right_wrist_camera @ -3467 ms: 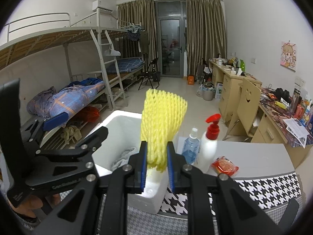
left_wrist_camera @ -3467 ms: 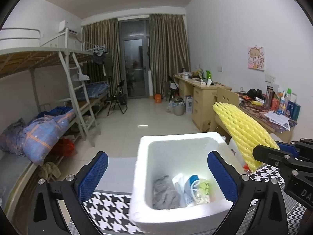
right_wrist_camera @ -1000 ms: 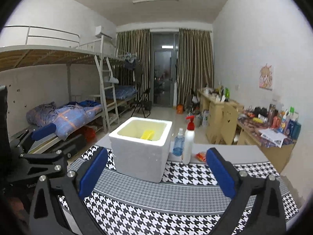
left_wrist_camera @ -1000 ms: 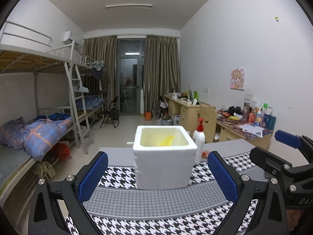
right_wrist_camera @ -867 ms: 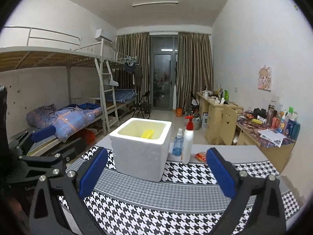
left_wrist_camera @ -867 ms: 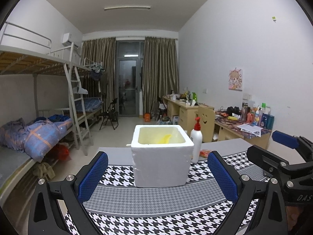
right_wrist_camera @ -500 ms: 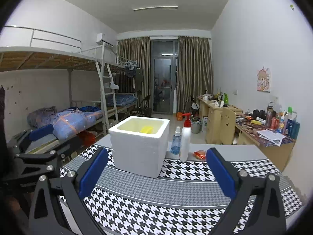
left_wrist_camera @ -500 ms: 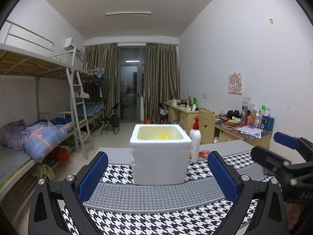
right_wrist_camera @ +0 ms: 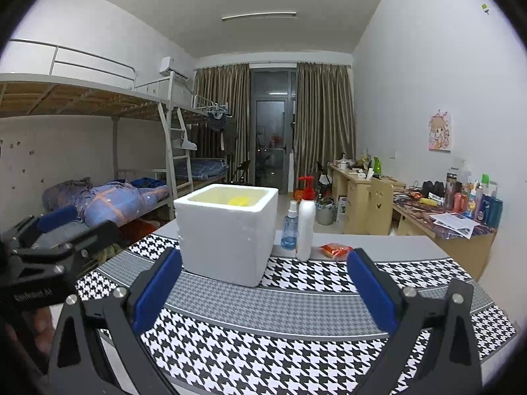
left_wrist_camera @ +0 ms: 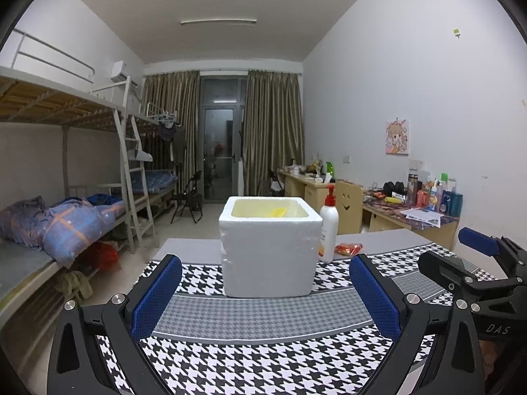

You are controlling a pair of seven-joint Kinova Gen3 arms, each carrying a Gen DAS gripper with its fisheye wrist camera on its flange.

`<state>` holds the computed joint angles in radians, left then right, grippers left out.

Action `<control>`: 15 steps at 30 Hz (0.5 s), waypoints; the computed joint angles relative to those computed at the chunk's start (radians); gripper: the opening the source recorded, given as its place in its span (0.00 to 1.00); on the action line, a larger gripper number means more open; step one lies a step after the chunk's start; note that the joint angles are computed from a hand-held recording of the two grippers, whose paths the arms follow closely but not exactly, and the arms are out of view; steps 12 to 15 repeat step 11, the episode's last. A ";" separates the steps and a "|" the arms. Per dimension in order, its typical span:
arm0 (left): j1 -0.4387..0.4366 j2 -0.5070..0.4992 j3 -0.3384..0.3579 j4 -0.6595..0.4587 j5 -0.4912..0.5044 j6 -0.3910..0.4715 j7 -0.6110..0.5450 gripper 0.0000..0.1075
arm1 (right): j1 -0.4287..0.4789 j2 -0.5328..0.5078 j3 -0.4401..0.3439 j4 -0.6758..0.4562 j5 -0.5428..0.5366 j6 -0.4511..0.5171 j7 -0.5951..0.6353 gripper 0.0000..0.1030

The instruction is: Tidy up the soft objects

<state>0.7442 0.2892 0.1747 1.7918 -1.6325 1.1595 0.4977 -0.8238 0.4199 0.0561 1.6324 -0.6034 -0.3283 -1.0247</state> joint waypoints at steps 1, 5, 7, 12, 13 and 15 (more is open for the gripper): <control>0.001 0.003 0.000 0.000 0.004 0.003 0.001 0.95 | 0.008 0.001 -0.009 0.003 0.008 0.000 -0.008 0.99; 0.003 0.015 -0.001 -0.007 0.009 -0.002 -0.004 0.95 | 0.030 0.003 -0.029 0.014 0.038 -0.005 -0.045 0.99; 0.003 0.017 -0.003 -0.005 0.008 -0.014 -0.006 0.95 | 0.029 0.005 -0.023 0.014 0.034 0.002 -0.051 0.99; 0.000 0.020 -0.007 -0.004 0.018 -0.033 -0.009 0.95 | 0.013 0.007 -0.002 0.017 0.027 0.011 -0.052 0.99; 0.000 0.020 -0.007 -0.004 0.018 -0.033 -0.009 0.95 | 0.013 0.007 -0.002 0.017 0.027 0.011 -0.052 0.99; 0.000 0.020 -0.007 -0.004 0.018 -0.033 -0.009 0.95 | 0.013 0.007 -0.002 0.017 0.027 0.011 -0.052 0.99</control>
